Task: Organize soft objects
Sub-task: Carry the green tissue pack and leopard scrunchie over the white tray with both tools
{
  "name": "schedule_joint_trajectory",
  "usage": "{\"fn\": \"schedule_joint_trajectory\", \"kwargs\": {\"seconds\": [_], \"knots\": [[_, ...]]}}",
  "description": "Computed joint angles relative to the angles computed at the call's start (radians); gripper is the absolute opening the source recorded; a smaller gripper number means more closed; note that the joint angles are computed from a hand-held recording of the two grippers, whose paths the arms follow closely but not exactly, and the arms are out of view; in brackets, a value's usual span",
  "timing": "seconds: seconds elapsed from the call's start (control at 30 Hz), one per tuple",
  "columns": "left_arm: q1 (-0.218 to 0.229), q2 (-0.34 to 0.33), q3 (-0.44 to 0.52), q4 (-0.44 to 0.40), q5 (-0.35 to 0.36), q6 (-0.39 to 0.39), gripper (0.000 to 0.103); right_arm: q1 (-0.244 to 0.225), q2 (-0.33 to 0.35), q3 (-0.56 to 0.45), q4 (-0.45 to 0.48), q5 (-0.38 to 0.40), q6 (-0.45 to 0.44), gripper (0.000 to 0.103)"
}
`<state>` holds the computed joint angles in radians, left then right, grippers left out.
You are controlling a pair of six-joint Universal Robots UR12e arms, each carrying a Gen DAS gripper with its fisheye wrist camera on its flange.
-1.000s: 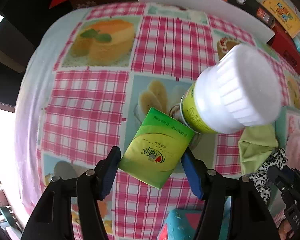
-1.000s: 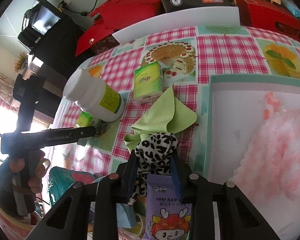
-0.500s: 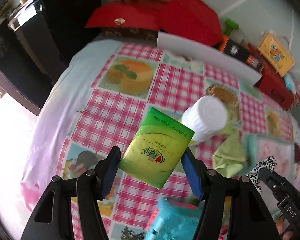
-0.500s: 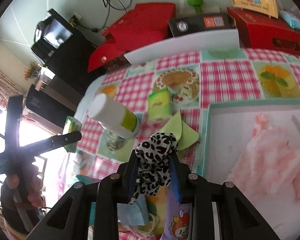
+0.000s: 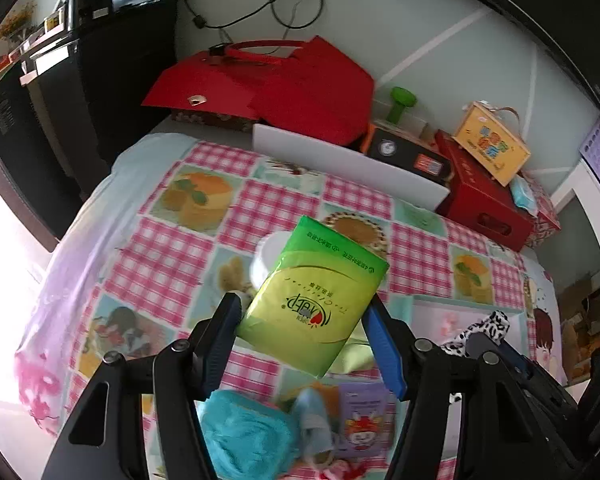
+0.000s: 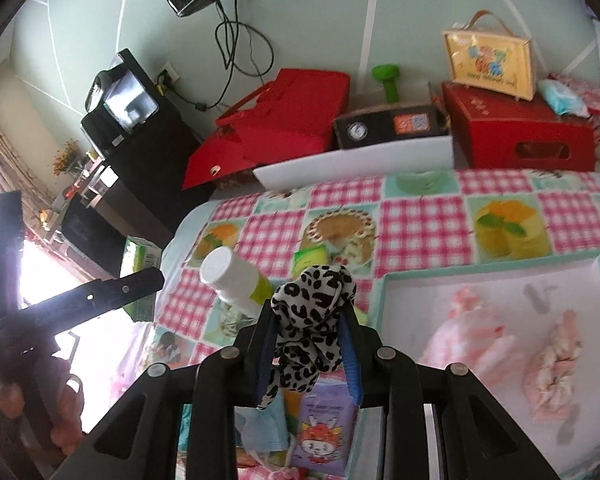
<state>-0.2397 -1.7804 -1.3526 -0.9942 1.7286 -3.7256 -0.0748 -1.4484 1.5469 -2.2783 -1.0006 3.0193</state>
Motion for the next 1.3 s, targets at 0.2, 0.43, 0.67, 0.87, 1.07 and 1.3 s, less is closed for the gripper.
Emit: {"fn": "schedule_joint_trajectory", "kwargs": {"seconds": [0.2,0.43,0.67,0.87,1.07,1.3], "knots": [[-0.024,-0.020,0.020,0.023,-0.012,0.032,0.064,-0.015,-0.009,0.005,-0.037,-0.053,0.024,0.032],[-0.042,-0.035,0.029,0.033,-0.036,0.086,0.064,-0.048,-0.022,0.017,-0.081,-0.109,0.074,0.032],[-0.065,-0.052,0.050,0.021,-0.048,0.129,0.064,-0.094,-0.040,0.034,-0.116,-0.198,0.145,0.032],[-0.082,-0.070,0.069,0.024,-0.093,0.168,0.064,-0.133,-0.048,0.038,-0.092,-0.286,0.228,0.032],[-0.104,-0.098,0.101,-0.011,-0.123,0.204,0.064,-0.166,-0.063,0.052,-0.092,-0.372,0.271,0.032],[-0.130,-0.134,0.141,-0.054,-0.161,0.248,0.064,-0.170,-0.077,0.060,-0.064,-0.474,0.243,0.032]]}}
